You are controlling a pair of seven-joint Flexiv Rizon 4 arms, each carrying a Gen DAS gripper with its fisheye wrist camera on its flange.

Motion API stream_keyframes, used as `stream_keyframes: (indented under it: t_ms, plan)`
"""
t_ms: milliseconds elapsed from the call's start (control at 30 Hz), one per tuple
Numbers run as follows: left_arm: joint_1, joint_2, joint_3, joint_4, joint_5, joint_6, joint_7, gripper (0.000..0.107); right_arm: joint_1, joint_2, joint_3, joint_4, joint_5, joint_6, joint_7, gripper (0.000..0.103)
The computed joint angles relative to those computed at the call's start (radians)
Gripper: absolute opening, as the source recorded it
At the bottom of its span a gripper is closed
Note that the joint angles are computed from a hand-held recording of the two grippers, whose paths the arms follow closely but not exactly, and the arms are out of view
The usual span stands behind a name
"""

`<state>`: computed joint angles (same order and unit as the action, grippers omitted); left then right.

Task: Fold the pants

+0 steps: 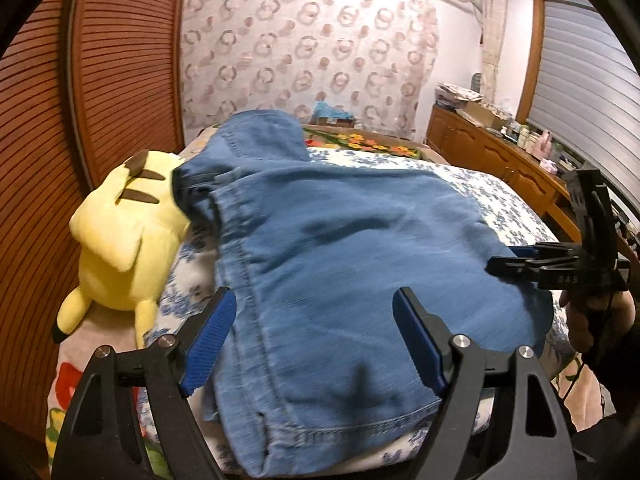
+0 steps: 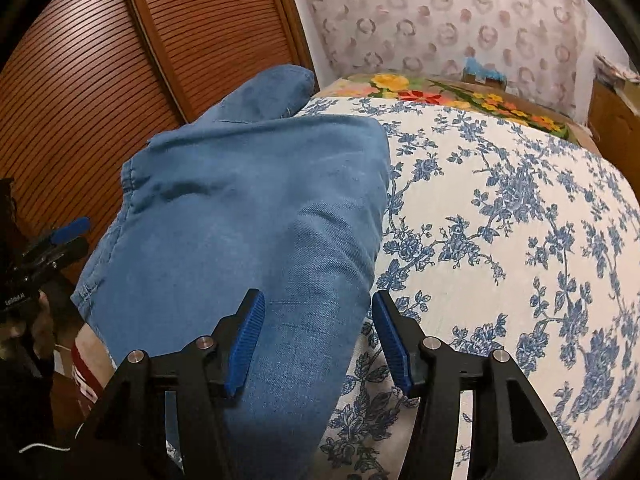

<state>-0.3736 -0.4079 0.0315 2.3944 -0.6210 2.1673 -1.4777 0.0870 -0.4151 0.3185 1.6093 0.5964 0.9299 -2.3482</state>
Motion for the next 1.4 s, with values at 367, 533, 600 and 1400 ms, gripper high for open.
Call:
stream_keyframes:
  t_ms: [367,533,600,1400]
  plan:
    - [-0.023,-0.016,0.004,-0.029,-0.018,-0.025,0.031,0.081,0.018,-0.099,0.011,-0.102,0.001,-0.050,0.060,0.058]
    - [-0.032,-0.028,0.004,-0.034,-0.025,-0.020,0.026,0.081,-0.015,-0.097,0.051,-0.110,0.042,-0.064,-0.001,0.013]
    - [-0.029,-0.030,0.000,-0.039,-0.020,-0.025,0.022,0.081,-0.031,-0.082,0.068,-0.106,0.086,-0.046,-0.051,0.010]
    - [-0.046,-0.163,-0.025,-0.424,0.145,-0.245,0.066,0.081,-0.201,-0.076,-0.086,-0.096,-0.050,0.057,0.047,0.008]
